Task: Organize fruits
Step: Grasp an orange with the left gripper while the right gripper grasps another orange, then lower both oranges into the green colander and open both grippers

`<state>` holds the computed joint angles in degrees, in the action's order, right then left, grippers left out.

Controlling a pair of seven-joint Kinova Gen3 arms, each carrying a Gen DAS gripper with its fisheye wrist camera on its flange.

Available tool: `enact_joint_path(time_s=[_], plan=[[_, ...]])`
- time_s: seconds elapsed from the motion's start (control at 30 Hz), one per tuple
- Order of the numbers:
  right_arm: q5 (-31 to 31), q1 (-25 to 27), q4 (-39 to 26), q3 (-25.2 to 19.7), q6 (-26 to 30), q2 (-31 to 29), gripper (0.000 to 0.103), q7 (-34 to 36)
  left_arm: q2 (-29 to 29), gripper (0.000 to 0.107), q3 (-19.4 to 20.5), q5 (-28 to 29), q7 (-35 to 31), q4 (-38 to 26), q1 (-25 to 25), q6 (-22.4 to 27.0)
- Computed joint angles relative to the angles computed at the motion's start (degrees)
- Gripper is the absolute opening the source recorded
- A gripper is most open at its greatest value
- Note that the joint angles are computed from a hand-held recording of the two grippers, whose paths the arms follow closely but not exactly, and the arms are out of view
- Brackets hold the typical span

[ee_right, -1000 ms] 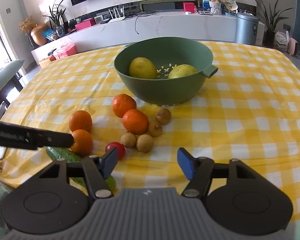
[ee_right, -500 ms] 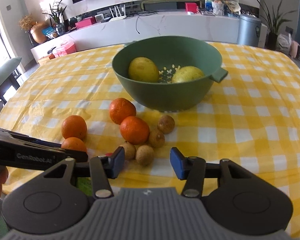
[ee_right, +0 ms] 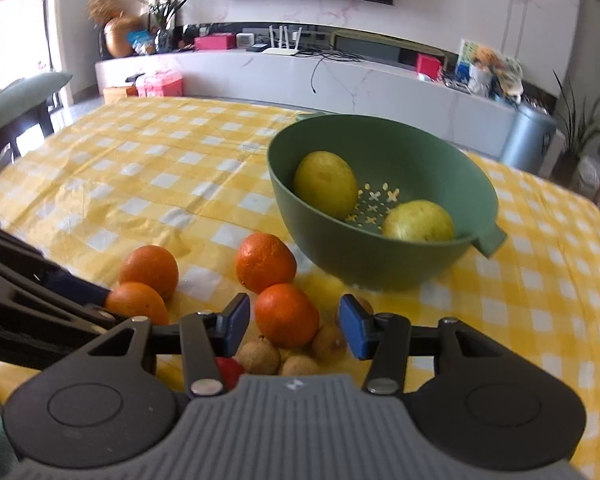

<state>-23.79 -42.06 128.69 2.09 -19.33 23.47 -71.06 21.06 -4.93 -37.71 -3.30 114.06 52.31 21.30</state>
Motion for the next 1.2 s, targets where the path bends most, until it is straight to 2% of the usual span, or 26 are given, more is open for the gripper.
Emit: enact_joint_path(time_s=[0.03, 0.23, 0.4, 0.67, 0.9, 1.2], plan=[[0.4, 0.1, -0.5, 0.1, 0.5, 0.4, 0.041, 0.6, -0.2, 0.050, -0.2, -0.2, 0.2, -0.1, 0.3, 0.3], [3.2, 1.5, -2.5, -0.3, 3.4, 1.8, 0.040, -0.4, -1.3, 0.050, 0.7, -2.1, 1.2, -0.6, -0.2, 1.8], [3.4, -1.3, -2.4, 2.2, 2.8, 2.6, 0.040, 0.7, -1.7, 0.050, 2.4, -2.4, 0.7, -1.2, -1.6, 2.7], [1.8, -3.0, -1.9, 3.4, 1.7, 2.8, 0.036, 2.8, -2.1, 0.050, 3.8, -2.1, 0.8, -1.7, -2.5, 3.9], [1.1, -1.4, 0.0, 1.5, 1.2, -0.3, 0.036, 2.6, -3.3, 0.050, 4.2, -4.5, 4.5, -1.7, -1.9, 5.3], [1.6, 3.1, 3.2, -2.3, -0.4, -6.6, 0.036, 0.5, -3.5, 0.050, 5.9, -8.2, 7.3, -3.7, -2.5, 7.0]])
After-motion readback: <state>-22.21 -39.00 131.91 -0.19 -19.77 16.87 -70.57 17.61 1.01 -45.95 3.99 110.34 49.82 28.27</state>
